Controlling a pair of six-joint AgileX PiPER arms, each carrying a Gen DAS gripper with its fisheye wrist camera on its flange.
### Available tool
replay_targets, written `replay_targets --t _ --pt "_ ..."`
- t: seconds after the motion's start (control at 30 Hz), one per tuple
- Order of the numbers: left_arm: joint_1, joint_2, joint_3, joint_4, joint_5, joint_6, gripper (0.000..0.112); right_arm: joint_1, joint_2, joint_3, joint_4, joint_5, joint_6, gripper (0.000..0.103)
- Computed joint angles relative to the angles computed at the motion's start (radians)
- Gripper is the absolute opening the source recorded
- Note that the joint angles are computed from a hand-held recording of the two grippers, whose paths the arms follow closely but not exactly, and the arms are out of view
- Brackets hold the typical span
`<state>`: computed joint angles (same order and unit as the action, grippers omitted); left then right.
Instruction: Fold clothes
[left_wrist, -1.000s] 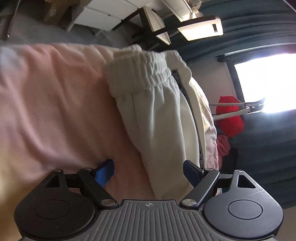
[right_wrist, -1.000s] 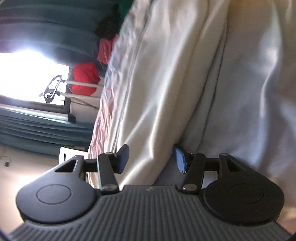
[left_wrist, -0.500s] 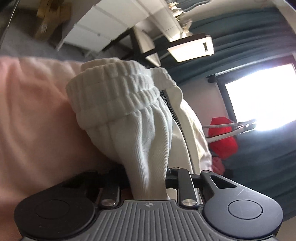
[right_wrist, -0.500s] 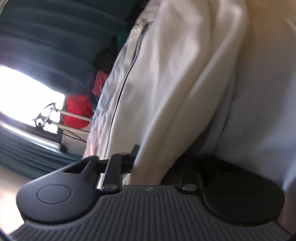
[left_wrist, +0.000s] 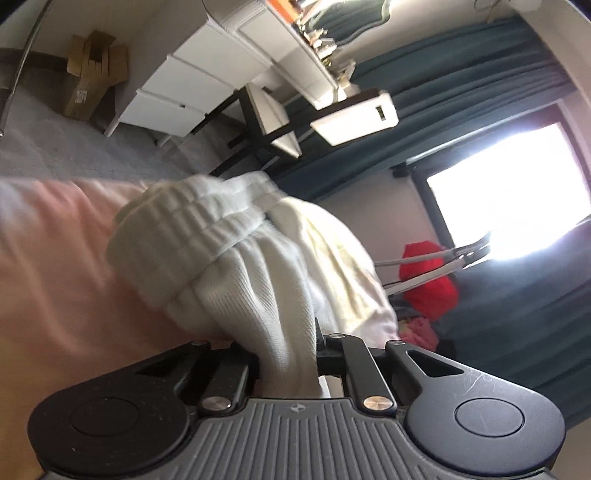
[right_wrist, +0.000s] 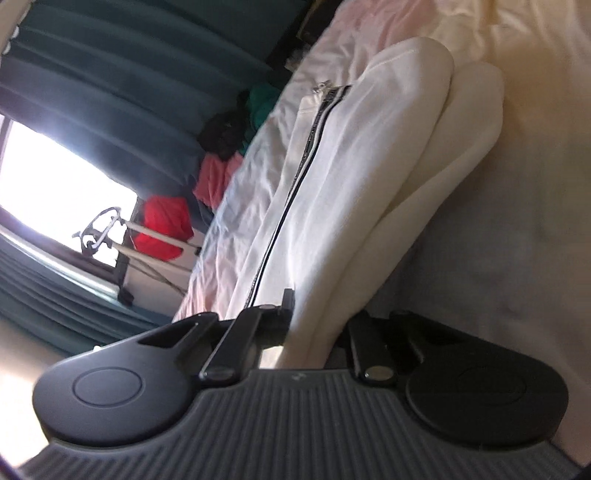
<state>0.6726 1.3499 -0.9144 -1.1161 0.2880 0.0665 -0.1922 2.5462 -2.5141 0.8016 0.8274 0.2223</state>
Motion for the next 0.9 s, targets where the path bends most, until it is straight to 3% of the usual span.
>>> replay_targets --t 0.1,0.17,0.23,0.37,0.5,0.57,0.63,0.67,0.77,0.9 --pt "0.182 -0.13 0.095 -0.071 0.183 0.064 0.01 -0.033 -0.114 0.187 0.099 0.03 -0.085 0.012" --pt "0.349 -0.203 0.142 -0.079 0.342 0.088 0.01 -0.051 -0.202 0.334 0.171 0.043 -0.143 0.012" --pt "0.466 -0.236 0.16 -0.04 0.446 0.078 0.01 -0.078 -0.275 0.458 0.247 0.082 -0.223 0.012" --pt "0.623 -0.241 0.167 0.035 0.616 0.067 0.011 -0.093 -0.275 0.469 0.21 0.156 -0.153 0.012" --pt "0.581 -0.269 0.147 0.182 0.589 -0.023 0.016 -0.108 -0.236 0.445 0.214 0.214 -0.058 0.016" --pt "0.553 -0.281 0.137 0.242 0.572 -0.079 0.018 -0.119 -0.212 0.431 0.254 0.219 -0.034 0.023" --pt "0.533 -0.288 0.134 0.276 0.561 -0.113 0.021 -0.125 -0.202 0.425 0.281 0.203 -0.035 0.052" --pt "0.523 -0.292 0.134 0.291 0.556 -0.128 0.022 -0.128 -0.205 0.438 0.302 0.18 -0.05 0.056" --pt "0.517 -0.289 0.129 0.329 0.564 -0.166 0.033 -0.135 -0.197 0.452 0.353 0.124 -0.074 0.059" --pt "0.531 -0.277 0.126 0.336 0.583 -0.175 0.036 -0.145 -0.166 0.441 0.429 0.054 -0.137 0.059"
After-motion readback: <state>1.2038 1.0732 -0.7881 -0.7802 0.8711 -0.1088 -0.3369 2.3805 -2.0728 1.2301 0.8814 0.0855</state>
